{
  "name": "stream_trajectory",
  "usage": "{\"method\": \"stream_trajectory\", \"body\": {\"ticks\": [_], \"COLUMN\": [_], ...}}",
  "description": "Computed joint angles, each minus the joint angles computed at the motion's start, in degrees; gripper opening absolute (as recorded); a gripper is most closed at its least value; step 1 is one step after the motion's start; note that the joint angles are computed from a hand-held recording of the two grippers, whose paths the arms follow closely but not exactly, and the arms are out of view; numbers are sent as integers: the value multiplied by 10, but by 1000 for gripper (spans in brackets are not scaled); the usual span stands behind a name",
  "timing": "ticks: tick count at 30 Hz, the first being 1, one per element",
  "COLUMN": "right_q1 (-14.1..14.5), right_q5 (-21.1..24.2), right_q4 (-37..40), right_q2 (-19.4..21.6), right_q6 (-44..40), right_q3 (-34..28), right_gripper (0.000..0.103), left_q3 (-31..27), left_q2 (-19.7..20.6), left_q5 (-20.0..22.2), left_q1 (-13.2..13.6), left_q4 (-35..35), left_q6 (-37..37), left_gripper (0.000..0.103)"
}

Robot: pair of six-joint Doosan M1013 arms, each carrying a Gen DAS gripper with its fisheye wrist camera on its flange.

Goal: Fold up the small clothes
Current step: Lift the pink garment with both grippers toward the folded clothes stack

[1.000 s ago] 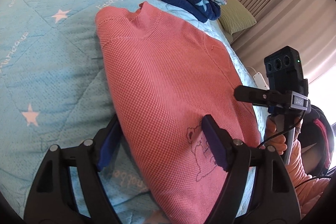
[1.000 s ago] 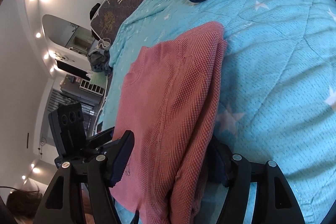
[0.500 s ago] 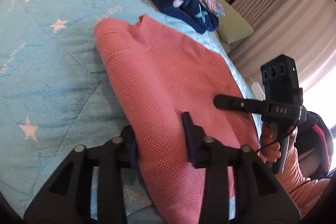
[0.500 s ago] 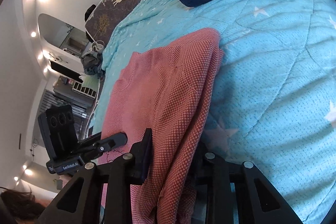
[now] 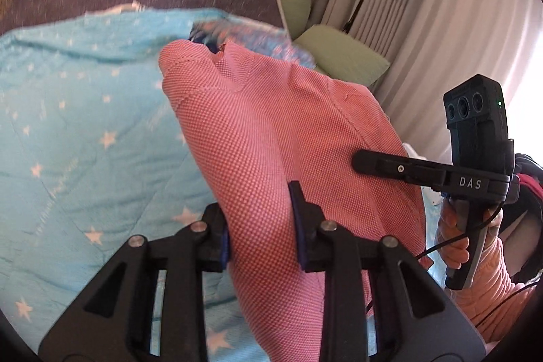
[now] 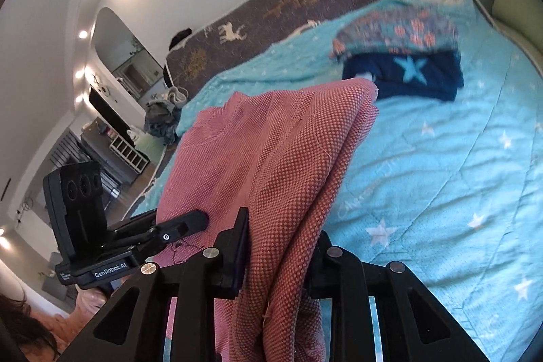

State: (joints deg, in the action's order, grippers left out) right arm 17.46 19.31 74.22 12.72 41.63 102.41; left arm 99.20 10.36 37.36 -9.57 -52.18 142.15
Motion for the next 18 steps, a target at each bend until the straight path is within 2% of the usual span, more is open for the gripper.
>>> {"method": "stream_trajectory", "body": {"ticks": [3, 10, 14, 18], "right_q1": [10, 17, 3, -14], "right_q5": [-33, -85, -77, -76], "right_q4": [10, -28, -65, -72], "right_q2": [-21, -58, -66, -74], "right_q6": [-28, -22, 7, 5], "right_q3": [7, 5, -14, -38], "right_gripper": [25, 25, 25, 25], "left_q3": [6, -12, -38, -82], "left_q2": [-18, -34, -33, -19], "left_q5": [-16, -35, -45, -26], "left_q1": [-6, -20, -32, -35], "left_q4": [-18, -47, -47, -71], "left_q6": [26, 72, 85, 99], "left_gripper": [31, 31, 31, 31]}}
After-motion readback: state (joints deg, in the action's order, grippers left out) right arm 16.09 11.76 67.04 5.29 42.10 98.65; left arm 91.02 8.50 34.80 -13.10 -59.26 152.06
